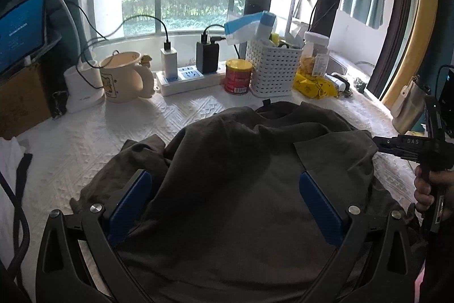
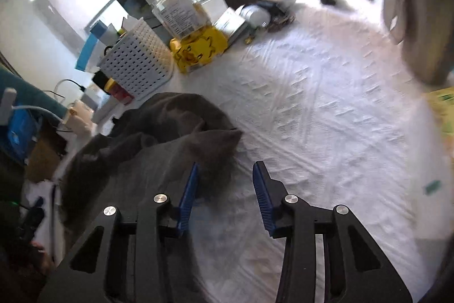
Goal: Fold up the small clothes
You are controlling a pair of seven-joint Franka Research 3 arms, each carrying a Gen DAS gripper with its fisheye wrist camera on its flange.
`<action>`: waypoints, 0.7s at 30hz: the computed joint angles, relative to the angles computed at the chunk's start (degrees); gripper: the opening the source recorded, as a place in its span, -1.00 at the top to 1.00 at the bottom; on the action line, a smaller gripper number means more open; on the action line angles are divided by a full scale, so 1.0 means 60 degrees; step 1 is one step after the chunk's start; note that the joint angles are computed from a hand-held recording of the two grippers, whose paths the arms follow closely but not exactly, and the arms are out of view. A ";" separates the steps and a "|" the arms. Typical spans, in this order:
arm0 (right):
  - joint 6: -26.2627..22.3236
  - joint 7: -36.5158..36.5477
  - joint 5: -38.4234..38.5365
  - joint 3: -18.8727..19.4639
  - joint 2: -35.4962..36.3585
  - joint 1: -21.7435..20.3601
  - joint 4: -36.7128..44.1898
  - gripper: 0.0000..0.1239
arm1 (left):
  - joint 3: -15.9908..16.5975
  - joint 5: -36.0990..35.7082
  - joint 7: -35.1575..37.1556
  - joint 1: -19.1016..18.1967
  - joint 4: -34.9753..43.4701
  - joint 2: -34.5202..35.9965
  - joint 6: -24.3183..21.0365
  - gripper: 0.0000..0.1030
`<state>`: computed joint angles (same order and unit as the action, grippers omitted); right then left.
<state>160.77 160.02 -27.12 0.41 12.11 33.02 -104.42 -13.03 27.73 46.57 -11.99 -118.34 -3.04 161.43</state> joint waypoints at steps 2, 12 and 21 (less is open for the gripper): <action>0.0324 -0.0772 0.1004 0.0317 0.0178 -0.0334 0.0018 0.30 | 0.0017 -0.0223 0.0193 -0.0029 0.0153 0.0207 -0.0048 -0.99; 0.1257 -0.2294 0.2540 -0.0549 0.0816 0.0132 0.0908 0.95 | 0.0094 -0.0306 0.0331 -0.0111 0.0514 0.0619 -0.0253 -0.99; -0.0802 -0.3823 0.2198 -0.0655 0.2053 -0.0223 0.3602 0.94 | 0.0144 0.0372 -0.0565 -0.0068 0.0481 0.0511 -0.0368 -0.99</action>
<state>155.96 137.09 -13.93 -3.53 24.43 31.68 -82.81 -12.17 29.96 43.18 -12.40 -115.46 0.03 159.22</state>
